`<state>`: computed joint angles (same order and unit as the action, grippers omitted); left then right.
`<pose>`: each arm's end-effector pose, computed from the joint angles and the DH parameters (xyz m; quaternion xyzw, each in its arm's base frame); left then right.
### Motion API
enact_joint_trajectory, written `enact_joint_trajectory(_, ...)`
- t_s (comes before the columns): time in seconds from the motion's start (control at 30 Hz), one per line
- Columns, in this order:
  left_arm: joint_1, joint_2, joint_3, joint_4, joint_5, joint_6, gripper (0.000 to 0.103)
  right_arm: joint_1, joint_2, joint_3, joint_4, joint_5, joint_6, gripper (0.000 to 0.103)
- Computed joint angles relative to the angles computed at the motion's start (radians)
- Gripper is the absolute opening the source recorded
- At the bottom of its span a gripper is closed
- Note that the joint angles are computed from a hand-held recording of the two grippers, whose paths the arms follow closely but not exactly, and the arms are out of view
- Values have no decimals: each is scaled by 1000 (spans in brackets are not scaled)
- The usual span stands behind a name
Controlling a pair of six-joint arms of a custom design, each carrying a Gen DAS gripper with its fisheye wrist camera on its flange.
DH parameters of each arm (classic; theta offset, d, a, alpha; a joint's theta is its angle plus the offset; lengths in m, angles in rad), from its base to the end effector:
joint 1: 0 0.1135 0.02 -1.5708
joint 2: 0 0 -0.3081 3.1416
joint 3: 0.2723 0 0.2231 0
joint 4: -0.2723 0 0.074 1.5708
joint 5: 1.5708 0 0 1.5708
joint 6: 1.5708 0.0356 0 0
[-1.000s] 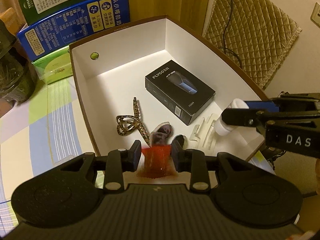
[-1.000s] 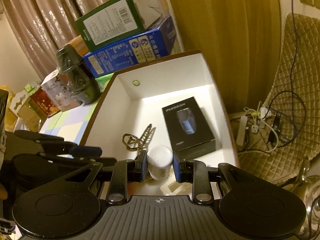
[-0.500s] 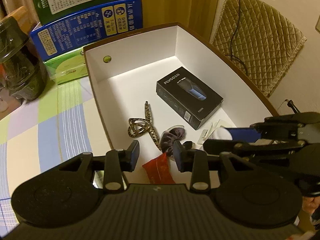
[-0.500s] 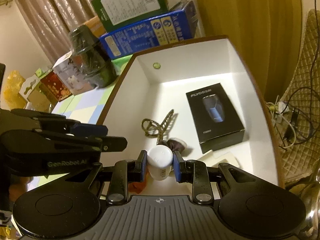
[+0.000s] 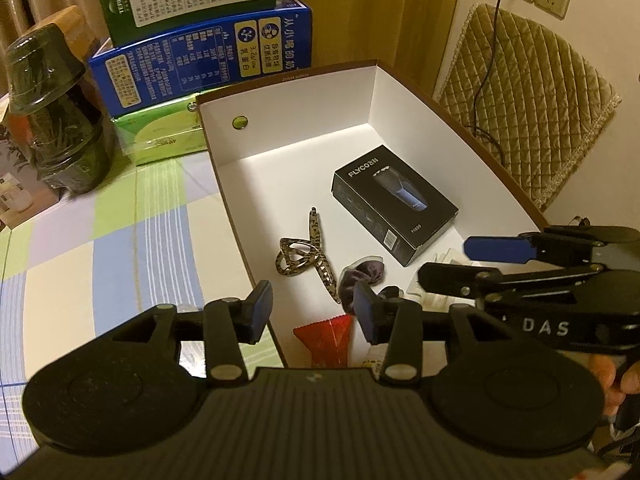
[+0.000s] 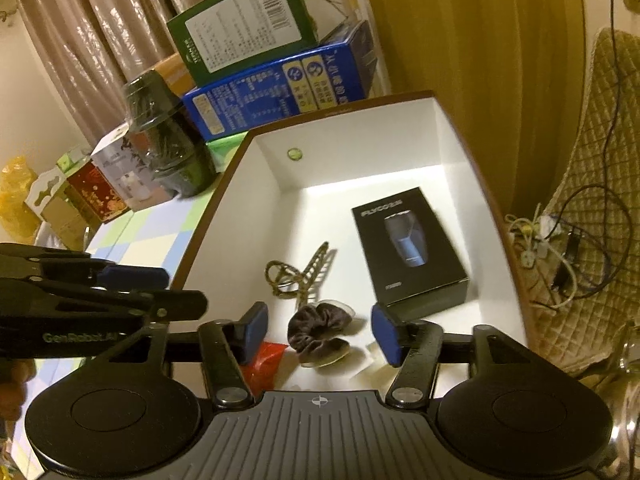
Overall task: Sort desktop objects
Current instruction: 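Open both tools to drop the packet and bottle into the box, then withdraw both tools from the box back over the table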
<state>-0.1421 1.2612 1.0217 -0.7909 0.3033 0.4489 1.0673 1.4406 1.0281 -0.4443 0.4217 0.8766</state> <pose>0.2011 -0.0395 0.3217 0.3160 0.8996 -0.1036 0.2830 0.1433 0.2300 0.3073 -0.0144 0.9190 0.1717 0.3546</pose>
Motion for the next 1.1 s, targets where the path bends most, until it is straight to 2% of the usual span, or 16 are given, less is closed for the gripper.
enact_joint_trajectory(0.33, 104, -47, 39, -92, 65, 63, 50, 71, -5, 48, -102, 77, 42, 89)
enact_joint_trajectory(0.43, 135, -63, 43, -113, 78, 87, 56, 92, -2, 64, -135, 107, 70, 97)
enact_joint_trajectory(0.5, 158, -73, 45, -127, 85, 101, 71, 106, -2, 72, -156, 126, 91, 99)
enact_joint_trajectory(0.53, 170, -78, 46, -131, 87, 109, 73, 113, -1, 77, -167, 135, 102, 101)
enact_joint_trajectory(0.8, 281, -104, 54, -193, 127, 202, 86, 196, 21, 135, -283, 218, 207, 101)
enact_joint_trajectory(1.1, 468, -105, 81, -311, 223, 386, 86, 298, 78, 234, -419, 294, 344, 101)
